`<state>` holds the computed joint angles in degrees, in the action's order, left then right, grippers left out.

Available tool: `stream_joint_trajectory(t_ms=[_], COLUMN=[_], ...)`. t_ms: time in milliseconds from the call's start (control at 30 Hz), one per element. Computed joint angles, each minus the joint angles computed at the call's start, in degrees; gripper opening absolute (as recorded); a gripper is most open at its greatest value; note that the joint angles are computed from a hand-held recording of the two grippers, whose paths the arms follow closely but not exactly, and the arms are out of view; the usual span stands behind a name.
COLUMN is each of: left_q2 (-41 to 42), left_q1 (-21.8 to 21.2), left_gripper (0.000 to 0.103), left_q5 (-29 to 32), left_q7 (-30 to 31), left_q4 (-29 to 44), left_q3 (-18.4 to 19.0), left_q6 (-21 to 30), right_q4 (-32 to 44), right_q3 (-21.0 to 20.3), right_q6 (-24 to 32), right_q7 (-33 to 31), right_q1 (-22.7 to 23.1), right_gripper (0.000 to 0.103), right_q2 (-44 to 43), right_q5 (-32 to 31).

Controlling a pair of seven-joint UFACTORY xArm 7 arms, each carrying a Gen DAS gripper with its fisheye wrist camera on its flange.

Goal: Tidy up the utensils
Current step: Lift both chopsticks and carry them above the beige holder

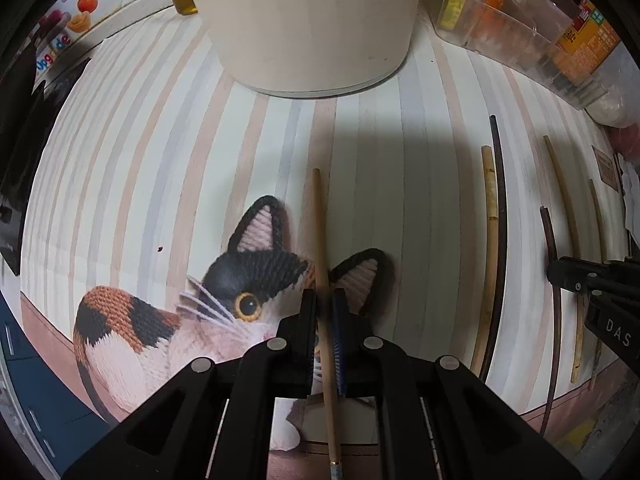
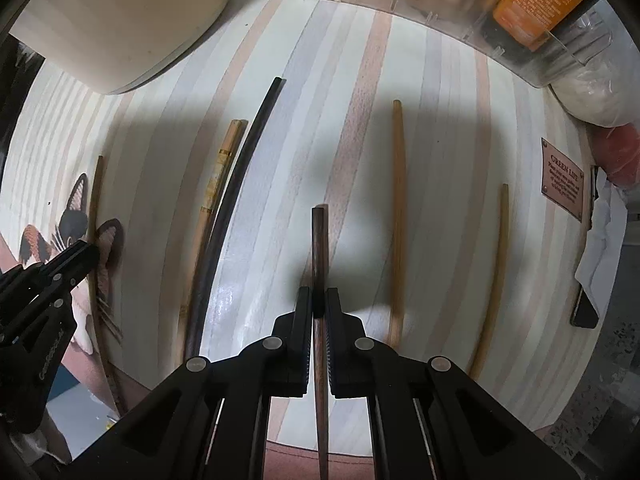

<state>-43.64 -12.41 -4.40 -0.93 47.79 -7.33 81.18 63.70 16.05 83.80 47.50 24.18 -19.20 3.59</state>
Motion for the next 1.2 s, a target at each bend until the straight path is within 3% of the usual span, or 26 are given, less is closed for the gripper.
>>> stream_joint_trajectory(t_ms=[267, 567, 1000, 1200], left_q2=[6.3, 5.7, 4.5, 5.4], left_q1=[-0.4, -0.2, 1.1, 1.5], left_gripper=[0.005, 0.004, 0.004, 0.004], left_q5=[0.1, -1.1, -3.9, -5.0], left_q7=[-0.9, 1.3, 3.4, 3.4], left_q4=[4.2, 8.2, 18.4, 22.4], left_q3=[-0.9, 1.6, 2.9, 3.7], left_q6=[-2.1, -2.1, -3.4, -5.7], right_q4=[2.8, -3.8, 0.8, 6.5], right_q3=[0.8, 1.0, 2.8, 4.0], right_q6=[-0.2, -6.1, -11.4, -13.1], right_q7=[3.3, 6.3, 6.5, 5.8], right_q1=[0.8, 0.4, -2.6, -5.0], right_gripper=[0.007, 0.006, 0.006, 0.005], right_q2=[3.8, -7.1, -12.8, -12.0], right_q5=[-1.7, -0.7, -4.0, -6.6])
